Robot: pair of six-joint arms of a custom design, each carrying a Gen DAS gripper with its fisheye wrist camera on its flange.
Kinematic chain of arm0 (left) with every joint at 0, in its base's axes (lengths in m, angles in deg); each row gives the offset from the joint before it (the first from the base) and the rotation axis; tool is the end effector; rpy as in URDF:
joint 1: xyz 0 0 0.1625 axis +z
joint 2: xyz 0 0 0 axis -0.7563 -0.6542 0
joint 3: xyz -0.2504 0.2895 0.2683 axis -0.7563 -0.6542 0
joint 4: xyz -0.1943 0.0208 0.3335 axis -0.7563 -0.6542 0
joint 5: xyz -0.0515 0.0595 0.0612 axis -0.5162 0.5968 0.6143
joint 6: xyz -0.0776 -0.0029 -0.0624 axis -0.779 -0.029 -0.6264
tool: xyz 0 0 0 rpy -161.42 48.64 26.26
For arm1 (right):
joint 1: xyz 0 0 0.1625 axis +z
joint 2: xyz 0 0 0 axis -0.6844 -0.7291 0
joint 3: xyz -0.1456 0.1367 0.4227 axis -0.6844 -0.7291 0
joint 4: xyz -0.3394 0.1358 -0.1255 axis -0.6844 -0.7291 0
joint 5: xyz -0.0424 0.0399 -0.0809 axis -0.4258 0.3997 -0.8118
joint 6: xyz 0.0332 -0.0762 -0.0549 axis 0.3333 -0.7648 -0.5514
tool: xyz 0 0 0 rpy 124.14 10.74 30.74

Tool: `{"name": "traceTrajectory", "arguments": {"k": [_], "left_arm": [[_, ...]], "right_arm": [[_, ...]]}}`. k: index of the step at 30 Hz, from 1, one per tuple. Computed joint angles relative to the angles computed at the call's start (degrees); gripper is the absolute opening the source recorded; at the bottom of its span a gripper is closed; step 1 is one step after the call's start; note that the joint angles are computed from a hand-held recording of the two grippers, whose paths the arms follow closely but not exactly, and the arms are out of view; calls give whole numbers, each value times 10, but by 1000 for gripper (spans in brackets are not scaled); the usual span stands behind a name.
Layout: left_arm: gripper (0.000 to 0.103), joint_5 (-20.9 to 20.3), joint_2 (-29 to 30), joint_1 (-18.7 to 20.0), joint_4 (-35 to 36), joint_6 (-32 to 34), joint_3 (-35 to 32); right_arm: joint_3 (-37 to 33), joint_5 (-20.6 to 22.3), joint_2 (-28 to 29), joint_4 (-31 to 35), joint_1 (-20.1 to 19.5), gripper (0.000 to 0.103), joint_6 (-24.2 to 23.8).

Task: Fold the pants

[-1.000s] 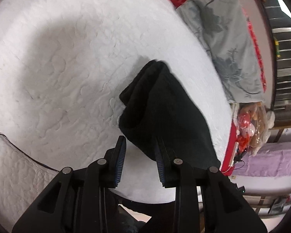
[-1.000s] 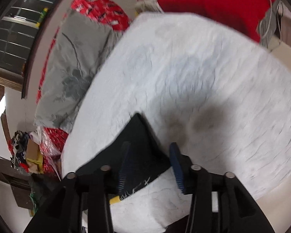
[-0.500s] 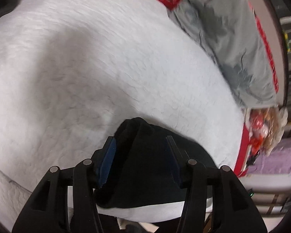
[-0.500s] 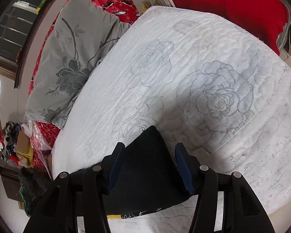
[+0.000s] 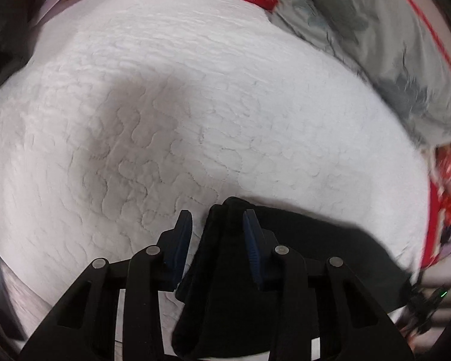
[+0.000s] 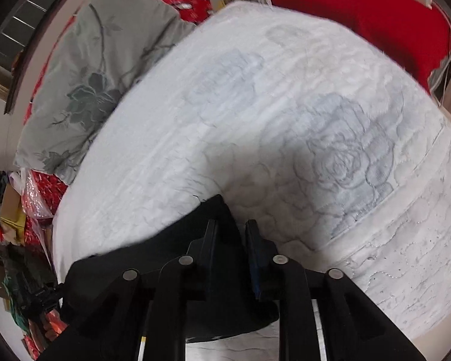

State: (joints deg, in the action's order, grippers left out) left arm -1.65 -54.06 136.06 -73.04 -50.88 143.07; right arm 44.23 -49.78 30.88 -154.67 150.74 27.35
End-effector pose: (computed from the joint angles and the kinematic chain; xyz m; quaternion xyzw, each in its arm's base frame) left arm 0.1663 -0.4756 0.4551 -0.1515 0.9237 -0.2251 0.2705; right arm 0.2239 -0.4340 0.0266 -0.1413 -0.9324 0.2939 0.1557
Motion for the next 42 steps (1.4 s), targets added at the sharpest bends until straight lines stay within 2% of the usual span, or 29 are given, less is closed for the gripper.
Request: {"name": "traceTrajectory", "arguments": {"k": [4,5,7,9,10,11,12,14,19,23,26,29,34,42], "left_arm": [[32,-17,-52,-21,-16,-36,33],[32,-35,-73,-33,-16,-49,48],[34,-44,-97,-61,-6,-69,70],[44,-66,-124,-101,0,-95,103],[54,-78,-129,-117,-1,-108,116],[59,-94,-132,-142,-2,-129,137],[59,-105,-130,-151,0,-138,142],[59,-146,-105,-182,-11,-167,169],[59,-221,-20,-227,-56,-244,214],[59,-294,57,-238,-158,-319,254],[59,-321,85,-253,-231,-383,286],[59,-335,121,-265,-299,-440,307],[59,-356,176,-262,-407,-510,331],[59,-361,251,-257,-514,-567,336]], "right_arm": [[16,21,-15,-13,0,25,-4],[21,26,-21,-18,2,31,-9],[32,37,-32,-26,3,39,-18],[42,47,-46,-26,4,47,-24],[49,54,-54,-26,3,47,-30],[52,57,-60,-24,3,47,-33],[56,61,-66,-21,2,48,-37],[63,69,-79,-8,1,49,-42],[85,88,-105,0,-6,58,-54],[112,118,-118,-14,-26,59,-61],[127,152,-121,-28,-50,61,-61],[132,186,-121,-28,-72,61,-66],[124,235,-122,-6,-99,61,-71],[102,318,-109,22,-142,64,-64]]}}
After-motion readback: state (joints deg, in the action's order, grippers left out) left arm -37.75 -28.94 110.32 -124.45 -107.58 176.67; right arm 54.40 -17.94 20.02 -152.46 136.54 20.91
